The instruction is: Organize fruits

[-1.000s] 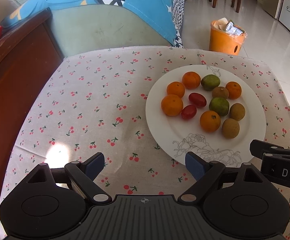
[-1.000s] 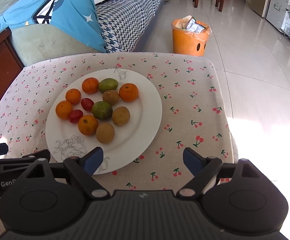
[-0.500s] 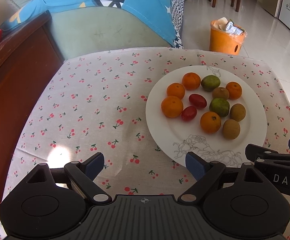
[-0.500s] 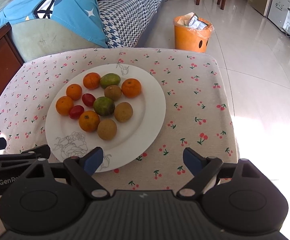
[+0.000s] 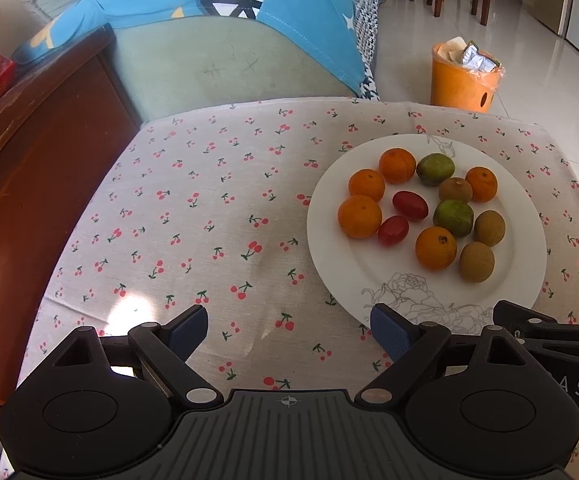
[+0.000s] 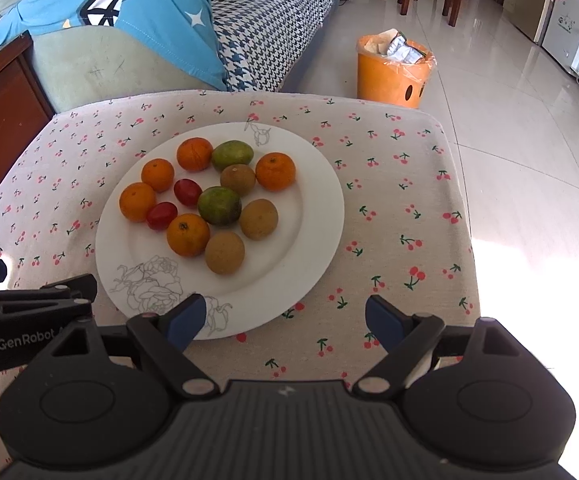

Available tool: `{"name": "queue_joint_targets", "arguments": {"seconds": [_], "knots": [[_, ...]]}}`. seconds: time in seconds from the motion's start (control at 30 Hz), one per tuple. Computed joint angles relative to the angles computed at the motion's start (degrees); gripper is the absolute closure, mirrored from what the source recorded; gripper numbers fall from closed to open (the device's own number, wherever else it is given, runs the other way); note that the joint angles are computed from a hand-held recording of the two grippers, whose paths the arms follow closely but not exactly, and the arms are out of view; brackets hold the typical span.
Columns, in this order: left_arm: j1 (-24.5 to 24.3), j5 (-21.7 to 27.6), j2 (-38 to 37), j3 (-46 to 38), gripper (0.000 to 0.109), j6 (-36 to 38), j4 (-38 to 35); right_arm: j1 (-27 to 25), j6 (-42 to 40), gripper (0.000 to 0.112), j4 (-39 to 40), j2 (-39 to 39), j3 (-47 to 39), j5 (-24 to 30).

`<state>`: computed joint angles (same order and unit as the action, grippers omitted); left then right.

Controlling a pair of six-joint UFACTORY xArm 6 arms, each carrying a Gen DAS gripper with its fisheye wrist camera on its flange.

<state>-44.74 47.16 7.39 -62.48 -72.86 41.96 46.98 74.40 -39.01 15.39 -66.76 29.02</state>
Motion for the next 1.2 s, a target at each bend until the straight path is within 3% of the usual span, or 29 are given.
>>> {"name": "queue_joint_targets", "arguments": {"seconds": [0.57,1.0,1.2], "knots": [[-1.33,2.94,-1.93,2.31,0.019,-1.7,1.31,0.9,-0.25,0.026,-3.18,0.28,0.57,-2.13],[-2.58,2.5,-8.8,10.51,0.019,-4.02,0.22,3.06,0.09,0.026,-4.92,-0.75,3.21,-6.26],[-3.44,2.25,-12.05,15.03,0.019,-7.19,-1.24,4.67,3.33,0.026,-10.09,-0.87,4.57,-8.35]]}}
